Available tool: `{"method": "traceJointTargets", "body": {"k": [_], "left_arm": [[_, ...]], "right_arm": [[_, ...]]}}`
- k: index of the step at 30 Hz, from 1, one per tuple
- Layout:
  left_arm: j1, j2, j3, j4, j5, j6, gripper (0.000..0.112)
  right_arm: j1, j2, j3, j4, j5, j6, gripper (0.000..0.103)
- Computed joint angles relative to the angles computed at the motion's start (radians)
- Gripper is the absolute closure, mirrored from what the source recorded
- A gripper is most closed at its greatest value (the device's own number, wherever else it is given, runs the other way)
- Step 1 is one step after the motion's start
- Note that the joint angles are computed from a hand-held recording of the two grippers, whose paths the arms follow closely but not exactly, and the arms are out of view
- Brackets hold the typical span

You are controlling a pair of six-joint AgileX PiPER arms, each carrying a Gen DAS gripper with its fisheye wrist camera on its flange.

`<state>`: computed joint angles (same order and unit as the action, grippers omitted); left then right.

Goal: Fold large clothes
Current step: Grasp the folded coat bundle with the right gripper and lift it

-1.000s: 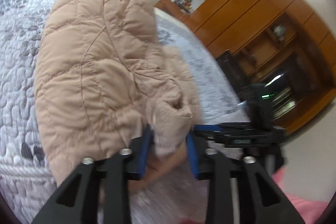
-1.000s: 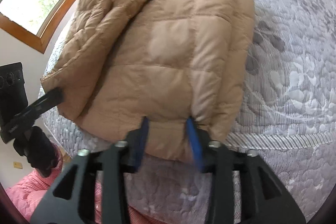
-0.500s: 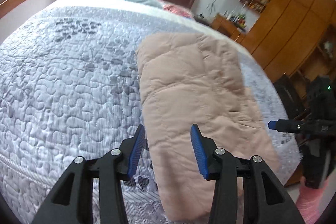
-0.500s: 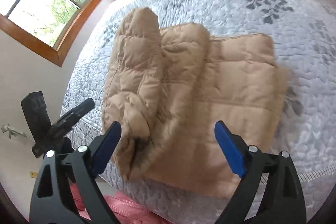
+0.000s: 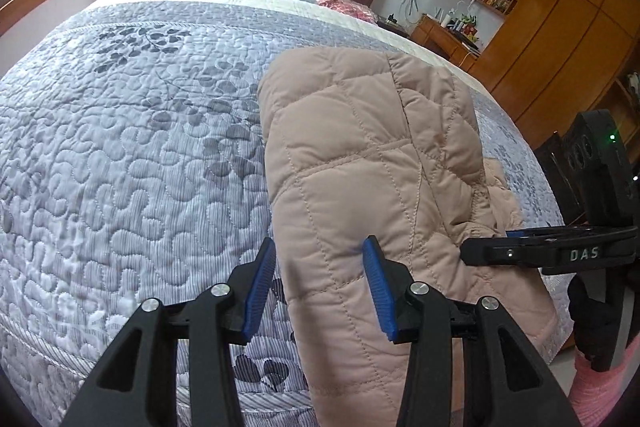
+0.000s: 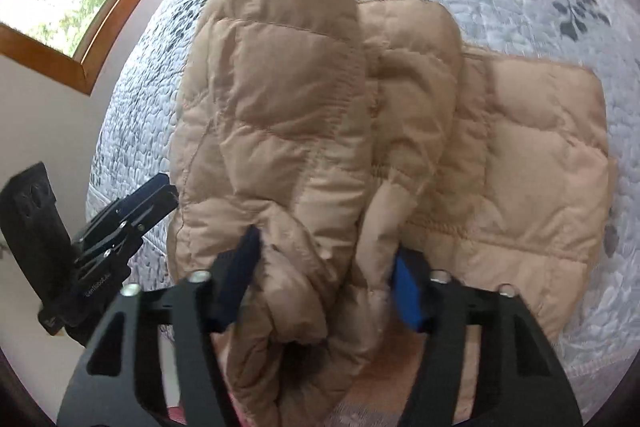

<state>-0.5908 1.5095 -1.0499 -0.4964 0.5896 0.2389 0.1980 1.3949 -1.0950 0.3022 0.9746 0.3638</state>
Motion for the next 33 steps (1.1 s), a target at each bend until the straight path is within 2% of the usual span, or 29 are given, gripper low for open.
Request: {"method": "traceJointTargets", "body": {"k": [2, 8, 18, 25, 33], "left_arm": [[-0.004, -0.002, 0.001, 0.01, -0.004, -0.011, 0.067], [-0.023, -0.036, 0.015, 0.062, -0.012, -0.065, 0.067], [-0.044, -0.117, 0.023, 0.095, 0.001, -0.107, 0.067], [-0.122, -0.16, 0.005, 0.149, 0.001, -0.163, 0.067], [-0.229, -0.132, -0.03, 0.21, -0.006, -0.229, 0.067]], "right_arm": [[0.019, -0.002, -0.006, -0.022, -0.005, 0.005, 0.062], [0.088, -0.031, -0.027, -0.101, -0.009, 0.042, 0.076], [0.121, -0.14, -0.108, -0.169, 0.066, 0.043, 0.08], [0.101, -0.243, -0.112, -0.195, 0.113, 0.051, 0.08], [-0.058, -0.374, -0.018, -0.107, 0.141, -0.048, 0.08]]}}
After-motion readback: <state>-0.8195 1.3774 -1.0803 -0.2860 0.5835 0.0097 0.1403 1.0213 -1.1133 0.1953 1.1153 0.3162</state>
